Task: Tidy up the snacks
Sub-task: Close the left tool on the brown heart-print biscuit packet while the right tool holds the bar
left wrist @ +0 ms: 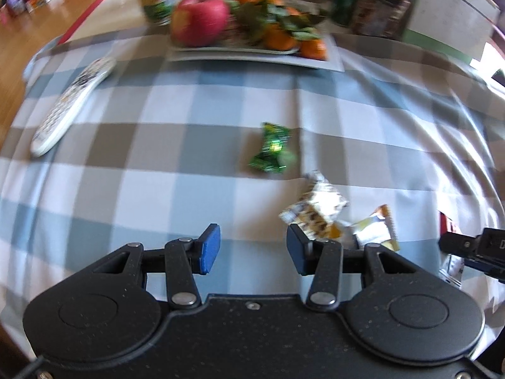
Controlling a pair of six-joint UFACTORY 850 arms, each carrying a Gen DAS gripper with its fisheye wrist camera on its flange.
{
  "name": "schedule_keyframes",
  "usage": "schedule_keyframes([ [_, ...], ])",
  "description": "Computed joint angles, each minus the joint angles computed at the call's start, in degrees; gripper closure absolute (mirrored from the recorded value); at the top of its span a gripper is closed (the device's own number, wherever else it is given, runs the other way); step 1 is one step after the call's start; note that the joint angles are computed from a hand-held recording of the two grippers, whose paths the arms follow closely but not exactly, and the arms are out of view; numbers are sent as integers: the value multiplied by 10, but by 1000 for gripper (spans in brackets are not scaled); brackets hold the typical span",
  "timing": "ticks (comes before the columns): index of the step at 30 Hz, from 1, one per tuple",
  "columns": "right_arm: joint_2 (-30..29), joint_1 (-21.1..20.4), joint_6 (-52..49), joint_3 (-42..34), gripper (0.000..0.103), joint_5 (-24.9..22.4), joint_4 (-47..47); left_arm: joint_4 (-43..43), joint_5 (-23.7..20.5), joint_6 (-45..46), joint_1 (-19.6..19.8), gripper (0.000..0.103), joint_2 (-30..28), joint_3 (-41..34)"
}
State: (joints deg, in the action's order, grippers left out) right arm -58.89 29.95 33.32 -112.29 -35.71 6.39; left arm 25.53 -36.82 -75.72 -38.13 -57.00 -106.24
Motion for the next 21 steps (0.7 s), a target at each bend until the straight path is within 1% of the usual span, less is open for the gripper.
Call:
schedule_keyframes([
  [2,1,1,0,-1,67,1,-7,2,11,9,-1,48,-10,-12],
  [4,6,2,3,6,67,11,-15,2,18,11,-2,48,-18,-21],
  [6,12,3,2,12,67,19,-20,4,35,6,-2,48,-20,-18],
  [9,14,1,-24,13,67,20,3,30,54,-16,-5,48,-15,-3],
  [11,16,-3,-52,14,67,20,33,54,58,-24,-9,48,-13,3],
  [15,27,-7,-71,26,67,32,57,105,47,-44,-16,48,-17,2],
  [18,35,-11,-83,33,67,42,77,104,39,-19,-17,48,-28,-17],
  [21,37,-14,-86,33,67,47,86,92,6,22,-21,48,-55,-60],
])
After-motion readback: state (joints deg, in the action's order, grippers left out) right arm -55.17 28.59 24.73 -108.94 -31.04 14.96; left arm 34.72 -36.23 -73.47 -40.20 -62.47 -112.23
